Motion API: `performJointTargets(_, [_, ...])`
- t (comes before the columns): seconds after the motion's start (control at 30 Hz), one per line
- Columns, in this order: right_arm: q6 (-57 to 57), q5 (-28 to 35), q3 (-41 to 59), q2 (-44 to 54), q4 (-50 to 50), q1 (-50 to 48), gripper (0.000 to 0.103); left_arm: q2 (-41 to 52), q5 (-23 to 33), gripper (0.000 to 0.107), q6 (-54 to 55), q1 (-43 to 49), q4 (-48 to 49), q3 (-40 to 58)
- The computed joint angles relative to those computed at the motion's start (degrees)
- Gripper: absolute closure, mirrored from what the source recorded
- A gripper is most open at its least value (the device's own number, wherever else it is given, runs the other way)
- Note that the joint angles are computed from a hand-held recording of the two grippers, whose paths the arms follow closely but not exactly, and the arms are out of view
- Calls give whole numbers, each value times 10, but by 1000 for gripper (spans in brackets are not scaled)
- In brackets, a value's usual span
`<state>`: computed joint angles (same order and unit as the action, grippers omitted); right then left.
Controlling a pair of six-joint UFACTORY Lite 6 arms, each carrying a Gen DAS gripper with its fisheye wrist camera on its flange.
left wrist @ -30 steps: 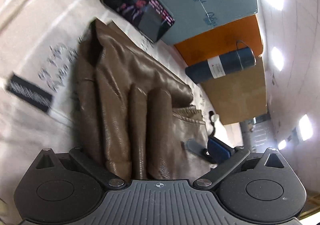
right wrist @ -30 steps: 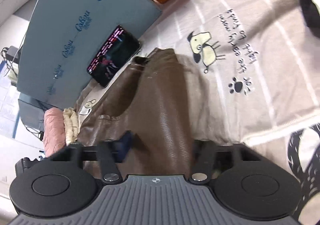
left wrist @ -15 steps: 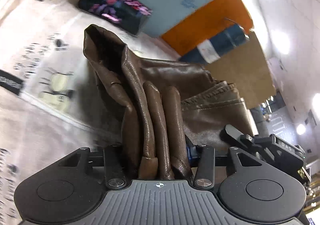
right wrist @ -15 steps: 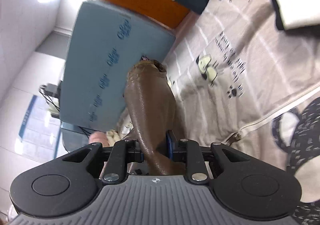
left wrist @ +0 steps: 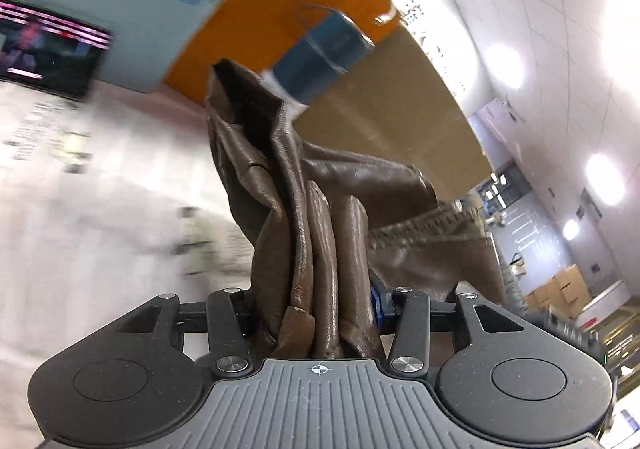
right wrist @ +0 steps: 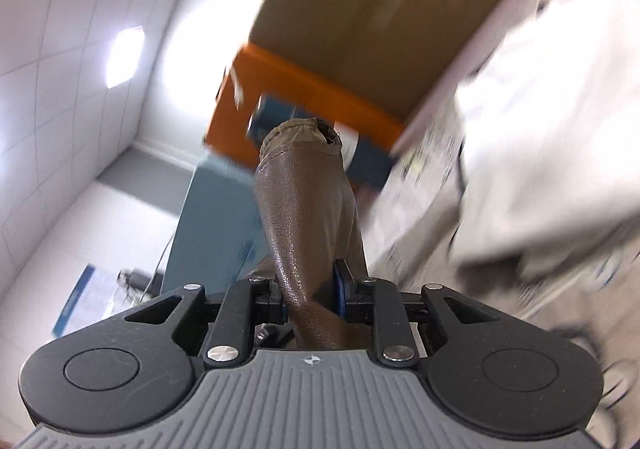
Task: Fold clothes
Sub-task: 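Lift the folded vest with both grippers and carry it onto the white shirt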
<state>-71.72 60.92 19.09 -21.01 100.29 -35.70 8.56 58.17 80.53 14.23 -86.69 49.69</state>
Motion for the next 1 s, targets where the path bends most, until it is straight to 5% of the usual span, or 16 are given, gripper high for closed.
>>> performJointTargets(0.23, [-36,36,29,57,3,-134,84,85,-81,63,42,-180,-108,104])
performJointTargets(0.6, [-130,40,56,194,118,-189,84,265,-157,63,63,-305,-114,310])
performJointTargets(0.9, [-262,-101,69,214,179,-151,84,344,-281,54,154,-371,-112,383])
performJointTargets(1.0, [-338,-208,72,183,211,-112,64,328,-318,38,130,-373,-62,382])
